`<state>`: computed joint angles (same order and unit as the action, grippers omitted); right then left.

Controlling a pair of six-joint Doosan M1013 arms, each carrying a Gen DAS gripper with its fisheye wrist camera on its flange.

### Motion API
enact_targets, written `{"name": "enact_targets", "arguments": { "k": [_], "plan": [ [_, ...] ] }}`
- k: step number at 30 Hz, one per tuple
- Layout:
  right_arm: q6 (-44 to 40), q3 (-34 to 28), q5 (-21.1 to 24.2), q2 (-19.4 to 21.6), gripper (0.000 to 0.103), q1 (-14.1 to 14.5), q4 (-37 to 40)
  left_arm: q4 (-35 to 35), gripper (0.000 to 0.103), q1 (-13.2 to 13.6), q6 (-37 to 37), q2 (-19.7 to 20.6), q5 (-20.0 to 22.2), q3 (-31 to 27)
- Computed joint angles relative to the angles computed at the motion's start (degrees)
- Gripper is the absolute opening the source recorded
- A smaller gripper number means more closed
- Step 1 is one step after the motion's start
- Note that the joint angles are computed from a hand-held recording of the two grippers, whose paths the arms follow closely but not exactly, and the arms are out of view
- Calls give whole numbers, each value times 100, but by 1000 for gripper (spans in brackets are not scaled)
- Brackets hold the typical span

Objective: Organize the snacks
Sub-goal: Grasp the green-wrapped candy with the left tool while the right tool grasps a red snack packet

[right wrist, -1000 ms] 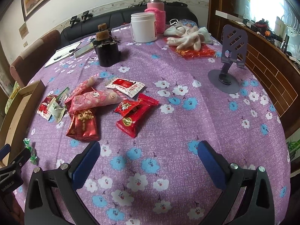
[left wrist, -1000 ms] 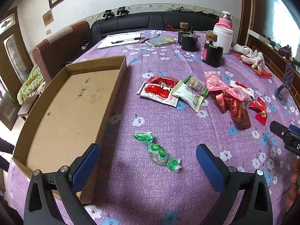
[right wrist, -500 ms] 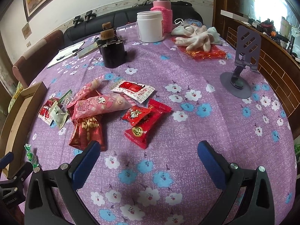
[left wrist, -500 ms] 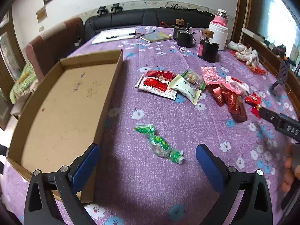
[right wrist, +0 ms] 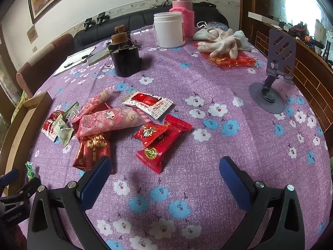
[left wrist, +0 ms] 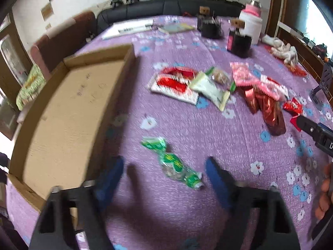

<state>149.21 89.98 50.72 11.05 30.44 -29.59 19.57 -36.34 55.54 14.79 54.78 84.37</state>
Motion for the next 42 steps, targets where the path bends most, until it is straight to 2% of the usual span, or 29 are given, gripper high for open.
{"name": "enact_targets", "arguments": {
  "k": [1,4,5,8,10,14,22,25,29,31,34,42],
  "plan": [
    [-37,-9,5,11,98,-10,21,-10,71,7,-33,-13,-63,19],
    [-159,-66,84,58,96,-41,93,-7,70,13,-20,5,-3,-16],
    [-182,-83,106,71,95,-49,120,-13,65,16,-8,2,-10,-17],
    [-374,-145,161,115,89,-60,247,-40,58,16,13,-3,-15,-19],
    [-554,-201,215,162,76,-63,359,-37,55,6,33,-3,-16,-22],
    [-675,-306,383,242,67,-52,376,-99,50,9,85,-4,-37,-25],
    [-879,-403,491,285,37,-78,441,-155,45,10,135,-11,-84,-15],
    [-904,-429,532,299,35,-92,455,-191,43,18,161,-14,-107,-11],
    [-855,-384,498,269,30,-92,394,-292,31,37,241,-27,-169,3],
    [-849,-347,466,241,21,-94,380,-338,27,53,276,-33,-208,12],
    [-858,-289,384,187,21,-114,444,-413,22,77,337,-45,-251,26],
    [-665,-130,257,52,20,-91,339,-572,20,129,578,-109,-399,116]
  ]
}}
